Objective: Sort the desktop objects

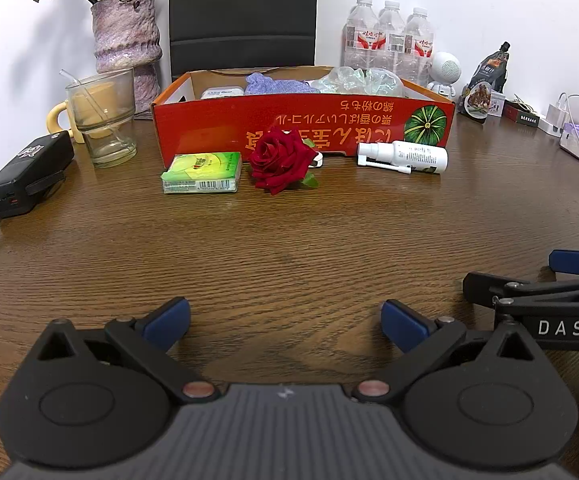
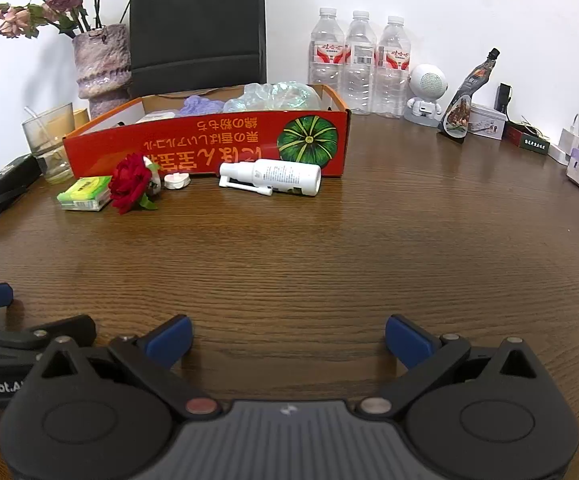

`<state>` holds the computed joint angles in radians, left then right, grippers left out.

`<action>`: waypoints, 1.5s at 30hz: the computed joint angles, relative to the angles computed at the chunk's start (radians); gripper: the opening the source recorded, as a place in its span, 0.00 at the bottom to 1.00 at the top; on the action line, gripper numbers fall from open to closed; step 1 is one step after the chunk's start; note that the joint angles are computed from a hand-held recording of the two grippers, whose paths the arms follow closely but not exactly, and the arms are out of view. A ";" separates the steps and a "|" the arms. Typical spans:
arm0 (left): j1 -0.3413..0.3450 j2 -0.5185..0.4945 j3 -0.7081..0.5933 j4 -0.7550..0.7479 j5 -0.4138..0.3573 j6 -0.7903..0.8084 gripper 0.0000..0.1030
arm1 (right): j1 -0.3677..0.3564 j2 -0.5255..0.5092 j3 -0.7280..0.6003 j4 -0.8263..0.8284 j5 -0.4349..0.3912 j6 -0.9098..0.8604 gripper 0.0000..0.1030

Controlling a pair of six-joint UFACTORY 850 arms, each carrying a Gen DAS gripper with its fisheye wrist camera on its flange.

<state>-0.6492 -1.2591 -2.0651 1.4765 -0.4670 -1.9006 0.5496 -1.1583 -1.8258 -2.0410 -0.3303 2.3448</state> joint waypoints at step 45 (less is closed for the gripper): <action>-0.001 -0.003 -0.007 -0.012 -0.002 0.008 1.00 | 0.001 -0.003 -0.007 0.008 0.002 -0.009 1.00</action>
